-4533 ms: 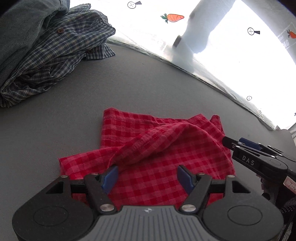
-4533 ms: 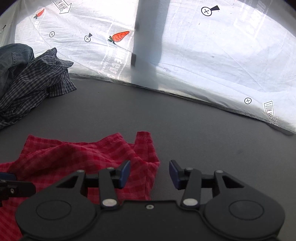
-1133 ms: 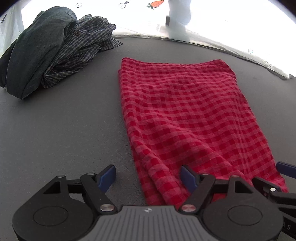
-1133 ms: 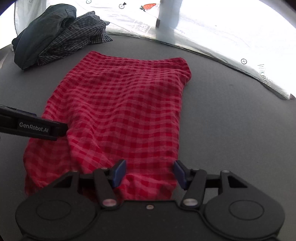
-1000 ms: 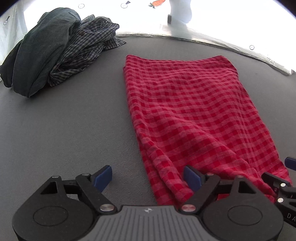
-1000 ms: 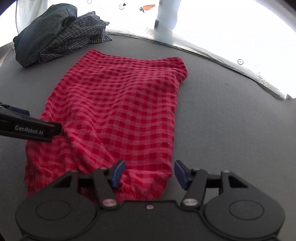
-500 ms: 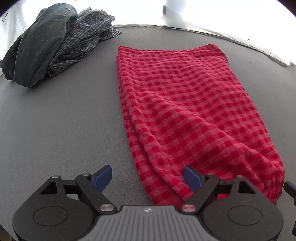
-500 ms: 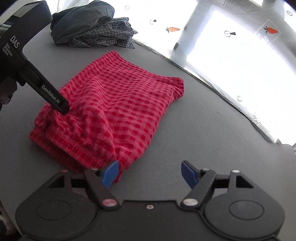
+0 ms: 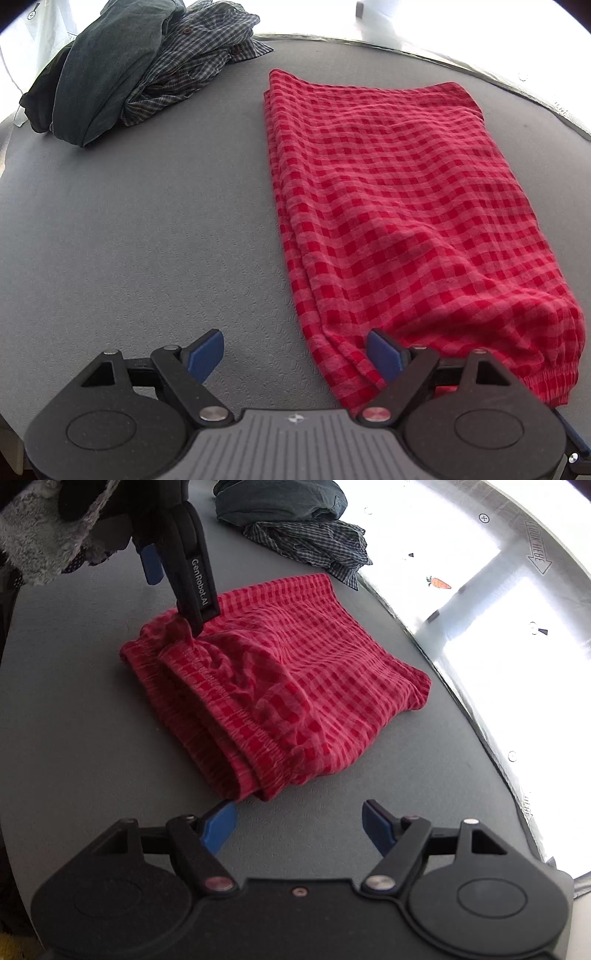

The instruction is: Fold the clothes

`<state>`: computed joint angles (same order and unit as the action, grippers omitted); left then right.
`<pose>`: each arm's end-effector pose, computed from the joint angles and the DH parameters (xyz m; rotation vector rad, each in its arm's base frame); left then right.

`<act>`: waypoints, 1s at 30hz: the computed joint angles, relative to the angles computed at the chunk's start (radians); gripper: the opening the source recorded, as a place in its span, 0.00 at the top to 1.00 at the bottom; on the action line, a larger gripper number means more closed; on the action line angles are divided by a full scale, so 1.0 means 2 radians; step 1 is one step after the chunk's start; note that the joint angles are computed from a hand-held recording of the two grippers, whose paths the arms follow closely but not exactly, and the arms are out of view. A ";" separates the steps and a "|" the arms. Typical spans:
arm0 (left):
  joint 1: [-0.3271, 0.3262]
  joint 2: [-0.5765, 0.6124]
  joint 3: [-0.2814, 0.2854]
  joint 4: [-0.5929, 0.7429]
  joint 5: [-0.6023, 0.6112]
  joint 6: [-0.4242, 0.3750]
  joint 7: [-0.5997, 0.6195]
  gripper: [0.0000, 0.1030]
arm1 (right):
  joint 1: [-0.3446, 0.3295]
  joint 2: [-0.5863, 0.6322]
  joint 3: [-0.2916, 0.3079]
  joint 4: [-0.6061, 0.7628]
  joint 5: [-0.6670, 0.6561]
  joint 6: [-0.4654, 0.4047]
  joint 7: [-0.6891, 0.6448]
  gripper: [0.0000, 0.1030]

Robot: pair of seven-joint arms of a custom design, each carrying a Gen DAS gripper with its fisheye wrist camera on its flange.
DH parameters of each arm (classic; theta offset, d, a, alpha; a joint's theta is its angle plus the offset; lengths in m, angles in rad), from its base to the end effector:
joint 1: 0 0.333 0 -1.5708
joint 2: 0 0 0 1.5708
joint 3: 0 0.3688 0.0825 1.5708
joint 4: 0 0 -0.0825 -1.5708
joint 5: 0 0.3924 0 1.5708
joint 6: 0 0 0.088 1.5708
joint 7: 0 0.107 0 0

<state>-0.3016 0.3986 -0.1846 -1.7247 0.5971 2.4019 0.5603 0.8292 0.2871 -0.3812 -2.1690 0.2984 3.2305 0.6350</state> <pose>0.6379 -0.3133 0.4313 -2.0680 1.7587 -0.3733 0.5721 0.2620 0.4091 -2.5131 0.5579 -0.9328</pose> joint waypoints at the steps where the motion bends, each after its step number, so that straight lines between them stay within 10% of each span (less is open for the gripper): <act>1: 0.000 0.000 0.000 0.000 -0.001 0.000 -0.001 0.17 | -0.011 0.003 0.014 -0.002 -0.009 0.015 -0.015 0.26; 7: 0.004 0.000 -0.001 -0.003 -0.007 0.006 -0.001 0.16 | -0.060 0.023 0.069 -0.019 -0.067 0.118 -0.122 0.26; 15: 0.008 -0.001 -0.001 -0.008 -0.014 0.015 -0.005 0.15 | -0.066 0.019 0.073 -0.022 -0.055 0.121 -0.230 0.27; 22: 0.009 0.000 -0.002 -0.008 -0.015 0.016 0.001 0.15 | -0.145 0.051 0.159 0.002 -0.085 0.193 -0.251 0.27; 30: 0.012 0.002 -0.003 -0.005 -0.021 0.017 0.012 0.14 | -0.277 0.050 0.280 -0.003 -0.193 0.180 -0.277 0.38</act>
